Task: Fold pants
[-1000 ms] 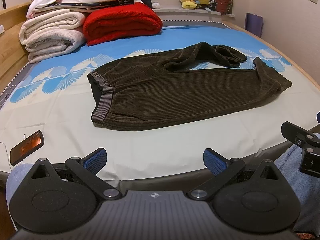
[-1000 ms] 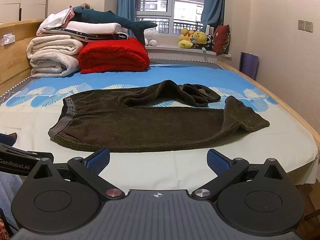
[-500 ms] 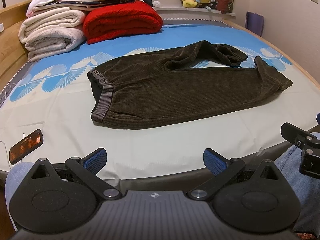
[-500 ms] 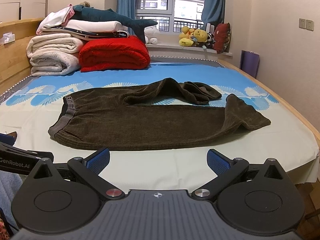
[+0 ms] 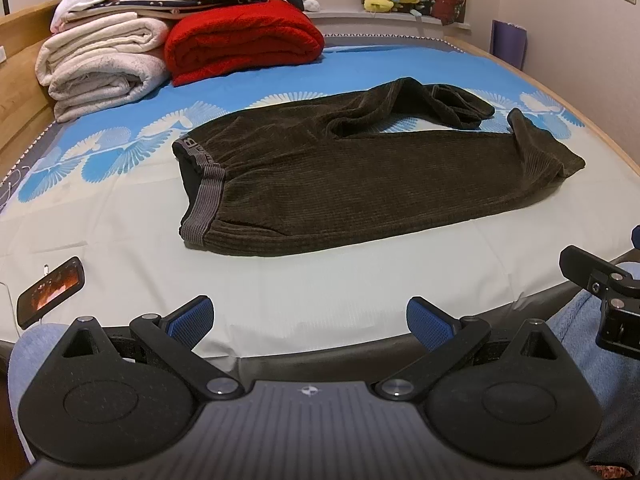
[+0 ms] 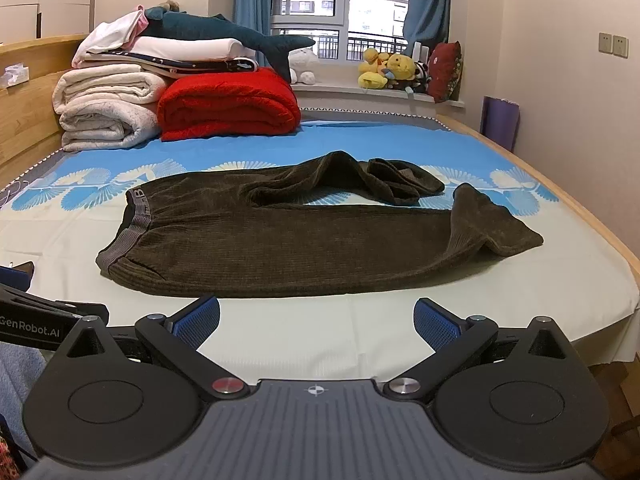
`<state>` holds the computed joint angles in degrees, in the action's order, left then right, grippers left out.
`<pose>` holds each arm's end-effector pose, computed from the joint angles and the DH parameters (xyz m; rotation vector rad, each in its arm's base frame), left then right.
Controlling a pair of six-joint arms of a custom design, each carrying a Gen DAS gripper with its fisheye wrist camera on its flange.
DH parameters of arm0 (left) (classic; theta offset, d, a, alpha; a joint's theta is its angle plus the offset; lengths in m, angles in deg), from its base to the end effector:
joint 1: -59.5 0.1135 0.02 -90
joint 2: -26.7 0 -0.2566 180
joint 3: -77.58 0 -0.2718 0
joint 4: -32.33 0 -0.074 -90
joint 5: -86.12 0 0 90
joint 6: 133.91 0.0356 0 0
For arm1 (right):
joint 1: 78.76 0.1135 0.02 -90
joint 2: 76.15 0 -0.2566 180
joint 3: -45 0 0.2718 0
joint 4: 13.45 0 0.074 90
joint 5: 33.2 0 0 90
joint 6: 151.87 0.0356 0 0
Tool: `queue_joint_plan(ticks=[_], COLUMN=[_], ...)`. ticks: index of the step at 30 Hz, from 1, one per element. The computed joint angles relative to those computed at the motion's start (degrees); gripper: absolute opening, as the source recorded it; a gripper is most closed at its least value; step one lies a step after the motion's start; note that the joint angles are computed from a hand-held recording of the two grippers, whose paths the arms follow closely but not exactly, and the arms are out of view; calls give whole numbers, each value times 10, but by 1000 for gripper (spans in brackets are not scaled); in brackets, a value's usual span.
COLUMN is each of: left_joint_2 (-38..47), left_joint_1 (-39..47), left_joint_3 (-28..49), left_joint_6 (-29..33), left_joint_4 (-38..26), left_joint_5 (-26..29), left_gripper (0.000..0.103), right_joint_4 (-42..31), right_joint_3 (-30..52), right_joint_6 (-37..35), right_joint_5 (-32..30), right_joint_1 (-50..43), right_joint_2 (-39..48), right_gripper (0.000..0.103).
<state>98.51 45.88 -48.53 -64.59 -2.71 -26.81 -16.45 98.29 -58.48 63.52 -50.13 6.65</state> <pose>0.2587 -0.0484 0.1884 -0.3110 2.3890 0.2284 0.2799 0.1480 0.1754 -0.4002 2.1029 0.2029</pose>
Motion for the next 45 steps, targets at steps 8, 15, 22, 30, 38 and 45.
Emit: queue_joint_plan(ticks=[8,15,22,30,38,45], left_joint_2=[4,17,37,74,141,321], left_joint_1=[1,7,24,48,88,204], left_joint_3=[-1,0,7,23,60,169], left_joint_6=[-1,-1,5,18,43,45], left_joint_4=[3,9,14,26,47,128], left_joint_5=[1,10,28,50,87,102], left_gripper=[103,103,103,103,103,103], right_joint_4=[-2,-5,-13,-26,-37,-42], right_joint_3=[1,7,22,53,101,232], right_joint_6=[1,1,3,3,7,68], right_joint_5=[-1,-1,1,-3,-6,-27], right_joint_1=[0,1,3,3,1,-46], right_joint_2=[1,10,30,64,117,262], right_gripper=[102,102,102,102,102,102])
